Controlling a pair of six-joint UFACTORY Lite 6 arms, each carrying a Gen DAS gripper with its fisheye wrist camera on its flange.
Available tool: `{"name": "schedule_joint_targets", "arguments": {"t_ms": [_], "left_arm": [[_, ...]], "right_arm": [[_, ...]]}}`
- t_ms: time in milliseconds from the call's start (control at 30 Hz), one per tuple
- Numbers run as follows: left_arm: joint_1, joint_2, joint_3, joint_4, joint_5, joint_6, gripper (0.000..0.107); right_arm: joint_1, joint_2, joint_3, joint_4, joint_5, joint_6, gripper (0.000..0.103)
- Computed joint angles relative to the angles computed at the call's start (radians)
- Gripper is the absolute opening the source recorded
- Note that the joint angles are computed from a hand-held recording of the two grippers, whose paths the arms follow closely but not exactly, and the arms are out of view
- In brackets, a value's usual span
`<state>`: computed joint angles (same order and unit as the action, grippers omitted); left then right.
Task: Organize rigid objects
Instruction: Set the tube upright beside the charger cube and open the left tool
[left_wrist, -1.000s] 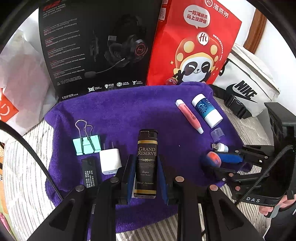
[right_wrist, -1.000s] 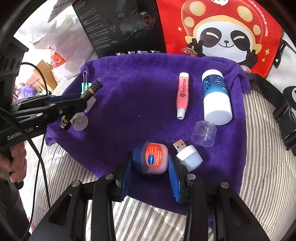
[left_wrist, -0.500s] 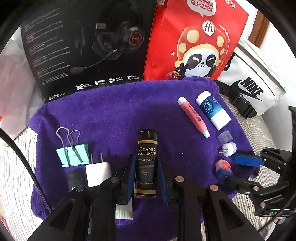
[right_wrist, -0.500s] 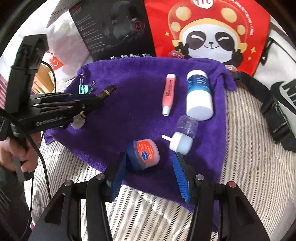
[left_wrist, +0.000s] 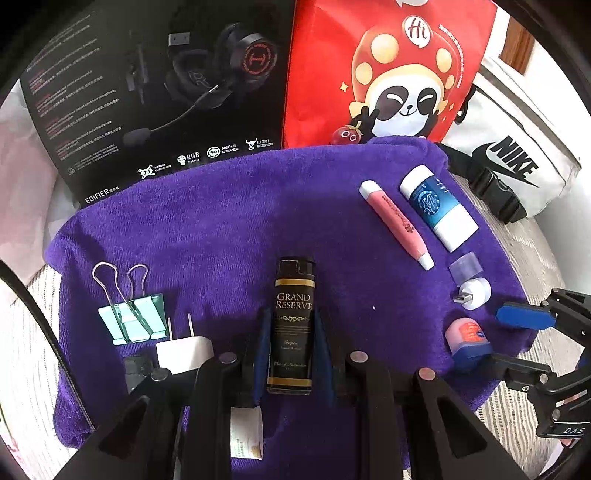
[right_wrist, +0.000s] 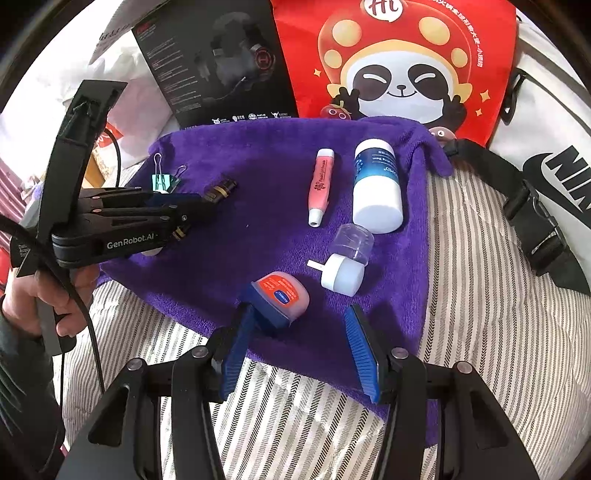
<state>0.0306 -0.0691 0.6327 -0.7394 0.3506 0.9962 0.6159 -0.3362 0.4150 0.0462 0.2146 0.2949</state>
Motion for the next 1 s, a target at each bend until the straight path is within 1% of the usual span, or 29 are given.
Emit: {"name": "schedule_joint_targets", "arguments": {"t_ms": [133, 200, 233, 300, 400, 567, 733, 833, 933, 1000], "left_arm": [[-0.021, 0.002, -0.005, 0.015, -0.021, -0.022, 0.024], [-0.05, 0.0, -0.014, 0.035, -0.05, -0.061, 0.024], [-0.059, -0.005, -0.022, 0.042, -0.061, -0.071, 0.024], [-0.072, -0.014, -0.037, 0.039, -0.078, -0.072, 0.024], [-0.075, -0.026, -0.052, 0.02, -0.077, -0.058, 0.026], [-0.068, -0.045, -0.065, 0.012, -0.05, -0.036, 0.037], [-0.056, -0.058, -0.074, 0.001, -0.031, -0.028, 0.043], [-0.055, -0.079, -0.09, 0.046, -0.033, -0.075, 0.044], [-0.043, -0.103, -0.104, 0.067, -0.015, -0.095, 0.044], [-0.026, -0.124, -0.111, 0.065, 0.008, -0.086, 0.044]], "right_arm": [[-0.01, 0.019, 0.001, 0.071, -0.019, -0.062, 0.052], [-0.025, 0.012, -0.005, 0.143, -0.018, -0.135, 0.053], [-0.024, 0.016, -0.003, 0.147, -0.02, -0.139, 0.053], [-0.024, 0.019, -0.001, 0.127, -0.018, -0.121, 0.053], [-0.022, 0.022, 0.004, 0.107, -0.011, -0.1, 0.053], [-0.009, 0.029, 0.011, 0.047, -0.006, -0.024, 0.054], [0.007, 0.044, 0.023, -0.02, -0.003, 0.064, 0.054], [0.014, 0.055, 0.032, -0.059, -0.002, 0.108, 0.054], [0.017, 0.071, 0.045, -0.077, 0.002, 0.129, 0.054], [0.027, 0.072, 0.048, -0.126, 0.005, 0.178, 0.054]]}}
